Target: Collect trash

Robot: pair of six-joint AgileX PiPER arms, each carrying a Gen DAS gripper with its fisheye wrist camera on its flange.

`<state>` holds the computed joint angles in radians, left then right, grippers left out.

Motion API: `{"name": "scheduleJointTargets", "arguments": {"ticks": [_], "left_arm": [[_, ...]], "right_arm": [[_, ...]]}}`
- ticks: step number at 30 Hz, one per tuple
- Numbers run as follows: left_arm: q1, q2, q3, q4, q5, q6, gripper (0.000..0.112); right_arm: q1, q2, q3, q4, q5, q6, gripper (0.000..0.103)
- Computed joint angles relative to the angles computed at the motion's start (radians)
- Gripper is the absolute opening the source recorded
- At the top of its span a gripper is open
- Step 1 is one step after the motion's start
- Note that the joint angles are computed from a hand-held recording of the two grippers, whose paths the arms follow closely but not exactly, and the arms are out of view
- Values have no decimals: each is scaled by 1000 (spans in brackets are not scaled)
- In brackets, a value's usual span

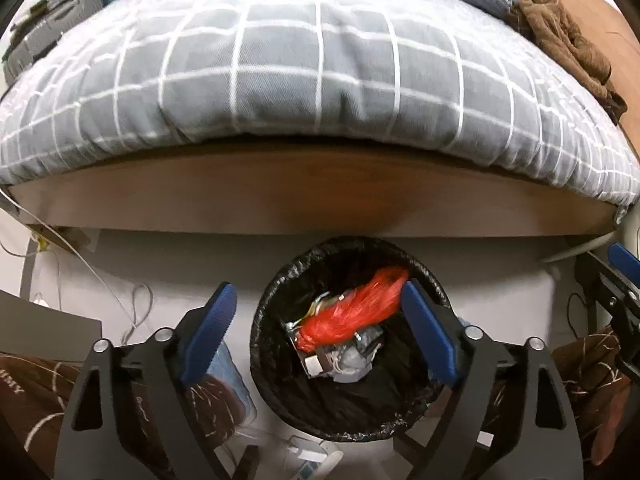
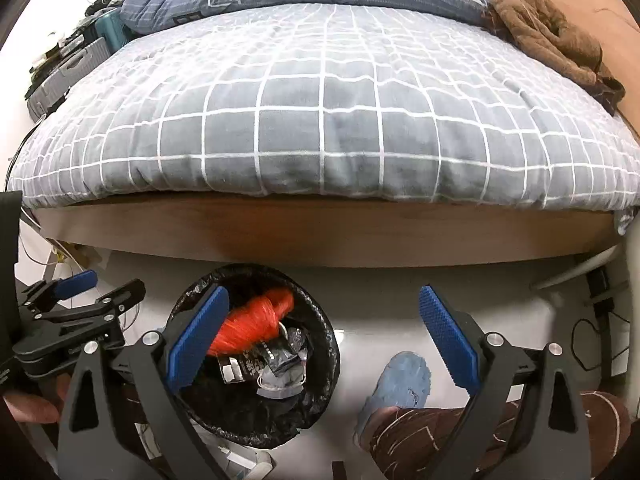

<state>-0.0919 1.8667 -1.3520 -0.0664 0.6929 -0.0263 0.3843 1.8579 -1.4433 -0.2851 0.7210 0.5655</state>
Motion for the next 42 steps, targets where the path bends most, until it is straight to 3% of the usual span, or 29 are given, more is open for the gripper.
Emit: {"name": "scheduleJointTargets", "arguments": {"ticks": [4, 9, 23, 31, 42], "left_arm": [[10, -66, -6, 14, -8, -19, 97], [17, -168, -39, 29, 28, -15, 97], [88, -436, -95, -92, 212, 95, 97], [118, -514, -85, -134, 245, 140, 97], [107, -532, -95, -129, 255, 142, 97]], "right_arm": [[11, -24, -25, -15, 16, 5, 92], [45, -87, -79, -64, 65, 21, 92], [198, -272, -184, -237, 259, 143, 95], [269, -317, -208, -301, 359, 206, 95], [303, -338, -200, -323, 381, 233, 95]]}}
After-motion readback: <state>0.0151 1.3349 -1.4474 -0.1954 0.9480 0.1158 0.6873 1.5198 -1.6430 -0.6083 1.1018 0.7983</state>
